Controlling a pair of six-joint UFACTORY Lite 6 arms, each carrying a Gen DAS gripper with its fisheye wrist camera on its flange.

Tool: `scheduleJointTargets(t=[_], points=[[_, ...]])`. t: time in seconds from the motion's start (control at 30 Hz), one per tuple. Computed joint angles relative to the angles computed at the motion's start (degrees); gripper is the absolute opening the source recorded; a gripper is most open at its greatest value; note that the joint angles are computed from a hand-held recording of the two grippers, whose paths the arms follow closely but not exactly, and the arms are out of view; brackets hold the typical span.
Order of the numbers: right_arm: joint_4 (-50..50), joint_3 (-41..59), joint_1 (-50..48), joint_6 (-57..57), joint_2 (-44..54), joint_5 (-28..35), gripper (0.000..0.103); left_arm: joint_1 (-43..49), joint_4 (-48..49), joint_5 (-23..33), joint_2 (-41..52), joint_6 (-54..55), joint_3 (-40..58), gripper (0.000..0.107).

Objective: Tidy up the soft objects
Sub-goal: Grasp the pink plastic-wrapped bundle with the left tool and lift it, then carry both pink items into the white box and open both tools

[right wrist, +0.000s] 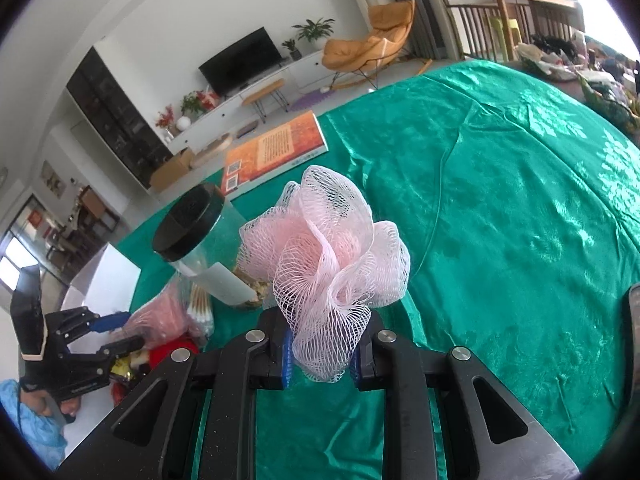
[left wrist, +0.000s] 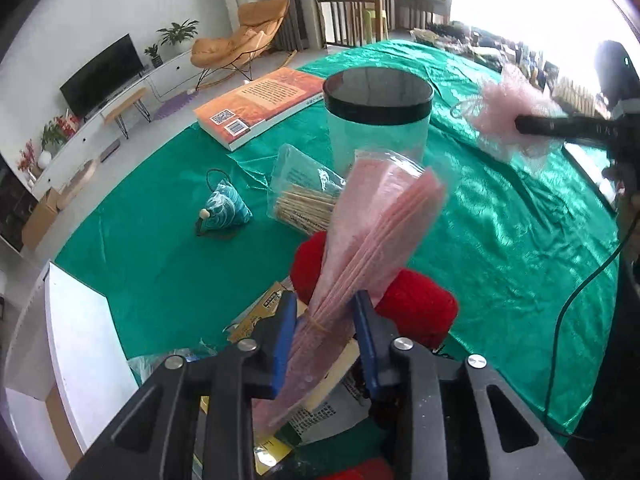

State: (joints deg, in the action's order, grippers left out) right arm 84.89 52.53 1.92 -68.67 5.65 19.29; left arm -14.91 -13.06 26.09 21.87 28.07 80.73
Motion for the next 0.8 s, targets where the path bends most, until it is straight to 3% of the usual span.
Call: scheduleJointTargets(t=[0.03,0.2,0.37,0.5,0.63,0.73,0.8], points=[[-0.3,0.1,0.3,0.6,-0.1,0.0,0.023,0.8,-3.7,-0.3,-1.5,1.5,-1.3,0.019],[-7.1,1.4,2.5,9.7,-1.0,-2.7,0.023,8.2,-28.6,3.0,-11.4,15.9,-7.6,0.017],[-22.5,5.3,6.7,26.2,-4.7,-2.9,0.023,20.6,-42.9,12.3,-24.8,25.6,-15.1,0.017],[-38.0,9.9,16.5,42.8,-8.3,-2.2,0.023,37.6,-45.0,25.3,-33.9,29.0,-18.9,0.017],[-51.6,19.1,31.4,59.1,-5.4,-1.4,0.023,59.5,-41.5,37.7,-37.7,35.0,-20.0,0.017],[-49.5,29.4,42.1,60.3,2.2,-0.5,0.023,72.5,-37.9,38.6,-37.1,41.2,-21.3,0.017],[-44.0,37.9,47.9,57.2,9.4,1.1,0.023,78.2,-35.0,34.7,-36.8,44.4,-23.6,0.018]])
